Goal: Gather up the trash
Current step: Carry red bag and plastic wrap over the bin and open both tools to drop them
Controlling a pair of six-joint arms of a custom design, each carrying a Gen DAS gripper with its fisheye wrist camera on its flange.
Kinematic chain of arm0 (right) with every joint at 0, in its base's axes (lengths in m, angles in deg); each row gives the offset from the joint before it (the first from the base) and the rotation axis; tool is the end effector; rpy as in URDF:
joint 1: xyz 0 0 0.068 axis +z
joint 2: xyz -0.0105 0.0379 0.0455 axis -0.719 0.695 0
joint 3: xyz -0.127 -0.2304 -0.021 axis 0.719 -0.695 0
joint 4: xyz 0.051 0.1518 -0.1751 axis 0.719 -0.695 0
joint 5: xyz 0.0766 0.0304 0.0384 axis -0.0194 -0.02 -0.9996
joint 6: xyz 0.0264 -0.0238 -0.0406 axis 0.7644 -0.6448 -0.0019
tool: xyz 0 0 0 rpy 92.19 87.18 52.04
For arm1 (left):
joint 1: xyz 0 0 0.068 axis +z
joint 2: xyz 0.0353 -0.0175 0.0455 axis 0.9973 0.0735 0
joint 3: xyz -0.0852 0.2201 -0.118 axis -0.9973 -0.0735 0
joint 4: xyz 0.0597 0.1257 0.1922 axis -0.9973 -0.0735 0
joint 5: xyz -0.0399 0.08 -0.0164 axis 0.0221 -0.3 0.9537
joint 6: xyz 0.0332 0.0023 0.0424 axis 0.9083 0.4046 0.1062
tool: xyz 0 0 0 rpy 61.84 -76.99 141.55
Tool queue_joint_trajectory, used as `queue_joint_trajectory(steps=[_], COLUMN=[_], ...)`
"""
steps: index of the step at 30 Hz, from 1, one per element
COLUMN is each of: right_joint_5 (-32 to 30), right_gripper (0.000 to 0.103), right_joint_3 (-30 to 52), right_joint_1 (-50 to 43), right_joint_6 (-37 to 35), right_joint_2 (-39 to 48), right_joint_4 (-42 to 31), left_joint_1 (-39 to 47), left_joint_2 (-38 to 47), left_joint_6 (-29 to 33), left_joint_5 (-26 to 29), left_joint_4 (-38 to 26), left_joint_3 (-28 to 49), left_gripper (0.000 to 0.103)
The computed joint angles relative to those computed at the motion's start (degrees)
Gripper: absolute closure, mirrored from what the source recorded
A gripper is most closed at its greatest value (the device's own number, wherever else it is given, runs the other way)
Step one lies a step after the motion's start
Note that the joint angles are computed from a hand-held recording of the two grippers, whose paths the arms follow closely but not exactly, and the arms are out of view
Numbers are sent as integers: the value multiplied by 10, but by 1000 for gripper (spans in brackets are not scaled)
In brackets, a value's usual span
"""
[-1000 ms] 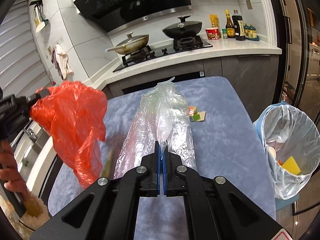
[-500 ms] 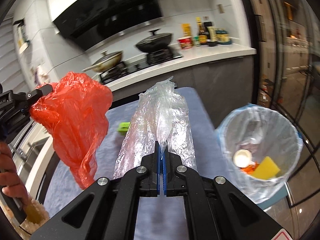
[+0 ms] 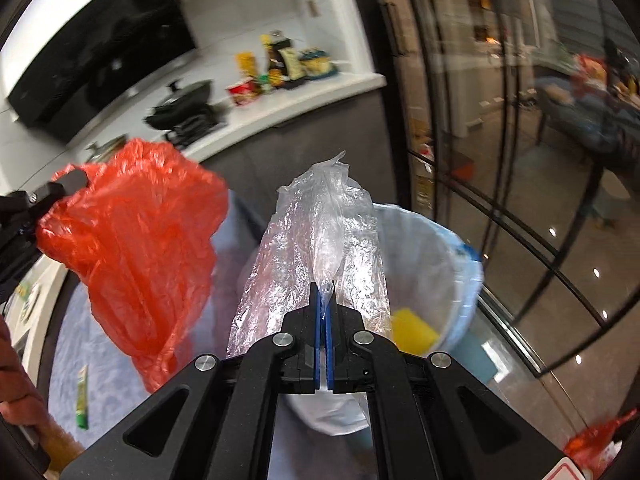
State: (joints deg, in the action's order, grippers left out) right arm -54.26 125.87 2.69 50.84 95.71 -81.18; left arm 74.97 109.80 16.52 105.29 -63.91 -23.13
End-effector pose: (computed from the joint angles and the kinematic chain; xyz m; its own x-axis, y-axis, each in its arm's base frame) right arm 0.2127 0.2132 0.2067 -0.6492 0.3186 -0.6907 0.1884 0.9471 0.2599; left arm 0.2843 -0.0756 0.2656 -0.6677 -0.0358 -0.7436 0.5058 0.7111 -0.4884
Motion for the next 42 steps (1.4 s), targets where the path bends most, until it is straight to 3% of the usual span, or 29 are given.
queue_joint_trajectory(steps=[5, 10, 15, 18, 19, 22, 24, 28, 34, 42], right_joint_5=[-52, -125, -169, -166, -162, -137, -125, -97, -43, 12], right_gripper=[100, 100, 100, 92, 85, 71, 68, 66, 66, 66], right_joint_3=[-43, -53, -13, 9, 6, -5, -16, -38, -40, 15], right_joint_1=[-67, -116, -138, -141, -139, -132, -128, -114, -70, 1], right_joint_6=[-25, -41, -50, -52, -50, -43, -43, -28, -12, -4], right_joint_2=[15, 71, 145, 170, 169, 152, 132, 82, 18, -5], right_joint_4=[48, 105, 117, 108, 112, 108, 108, 100, 67, 11], left_joint_1=[-87, -124, -128, -137, -137, -127, -116, -85, -37, 66], left_joint_2=[101, 215, 318, 341, 346, 323, 281, 222, 130, -5], left_joint_6=[-14, -5, 5, 10, 11, 1, -9, -22, -17, 32], left_joint_5=[-56, -99, -100, -140, -146, -148, -150, -130, -144, -139], left_joint_4=[62, 61, 34, 39, 32, 54, 96, 104, 104, 68], left_joint_3=[39, 101, 156, 158, 162, 127, 76, 32, -30, -122], left_gripper=[101, 101, 100, 98, 88, 47, 34, 32, 27, 27])
